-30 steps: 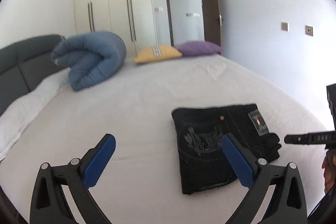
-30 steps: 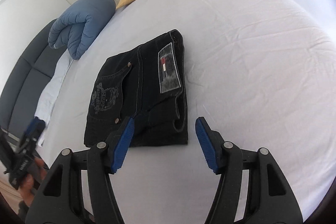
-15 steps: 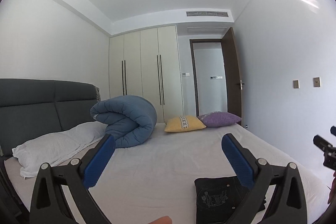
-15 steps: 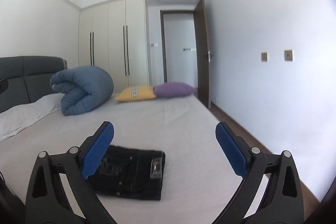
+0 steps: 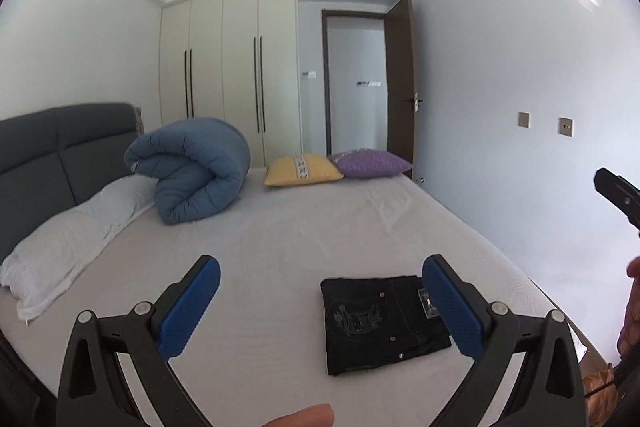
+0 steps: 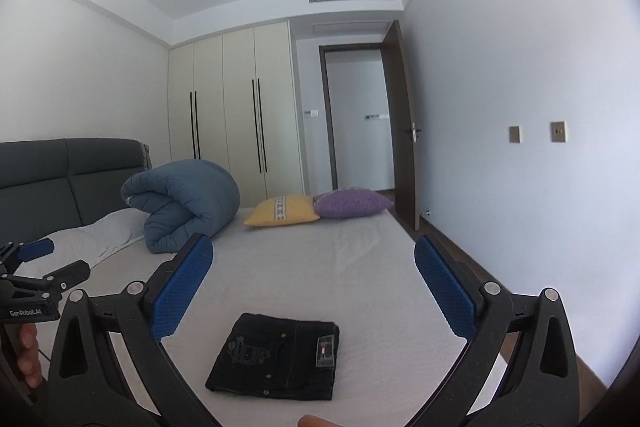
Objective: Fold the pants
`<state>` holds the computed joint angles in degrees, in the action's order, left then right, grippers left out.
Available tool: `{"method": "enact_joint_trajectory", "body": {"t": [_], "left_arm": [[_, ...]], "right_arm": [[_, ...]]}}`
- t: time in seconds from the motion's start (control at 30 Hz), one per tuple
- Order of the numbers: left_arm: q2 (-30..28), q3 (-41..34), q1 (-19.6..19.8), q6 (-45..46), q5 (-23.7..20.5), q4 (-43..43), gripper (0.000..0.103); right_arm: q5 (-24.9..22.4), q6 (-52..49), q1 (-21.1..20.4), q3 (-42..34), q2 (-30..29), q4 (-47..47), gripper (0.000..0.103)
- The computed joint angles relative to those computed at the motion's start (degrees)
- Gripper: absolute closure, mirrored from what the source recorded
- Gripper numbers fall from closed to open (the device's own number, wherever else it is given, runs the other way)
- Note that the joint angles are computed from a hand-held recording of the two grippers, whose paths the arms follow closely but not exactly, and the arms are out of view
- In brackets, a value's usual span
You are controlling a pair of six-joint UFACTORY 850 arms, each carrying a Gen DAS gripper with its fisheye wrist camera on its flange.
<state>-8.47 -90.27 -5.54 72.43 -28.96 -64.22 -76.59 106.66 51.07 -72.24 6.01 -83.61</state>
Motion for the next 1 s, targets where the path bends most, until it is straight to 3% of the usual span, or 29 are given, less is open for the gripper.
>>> {"method": "enact_joint_trajectory", "body": {"t": [0.13,0.23,0.4,0.57,1.0], "left_arm": [[-1.99,0.65,-1.90,-13.73,2.76,15.38,0.000],[-2.93,0.97,-2.45,-23.52,0.93,25.80,0.000],[-4.05,0.80,-3.18,-31.56,-0.83,33.34,0.000],[-4.55,0.74,-3.81,-33.11,-2.33,36.01,0.000],[-5.76,0.66,-4.31,-36.09,-4.81,38.35,0.000]], "right_arm": [[0.82,1.69,-0.01,0.06,-0.13,4.49,0.000],[2.92,0.34,-1.39,1.73,0.30,8.13,0.000],[2.74,-4.65,-3.58,2.37,-1.45,14.55,0.000],[2.79,-6.47,-6.38,2.32,-4.15,20.95,0.000],[10.53,-4.83,-9.90,3.21,-5.12,25.72,0.000]]}}
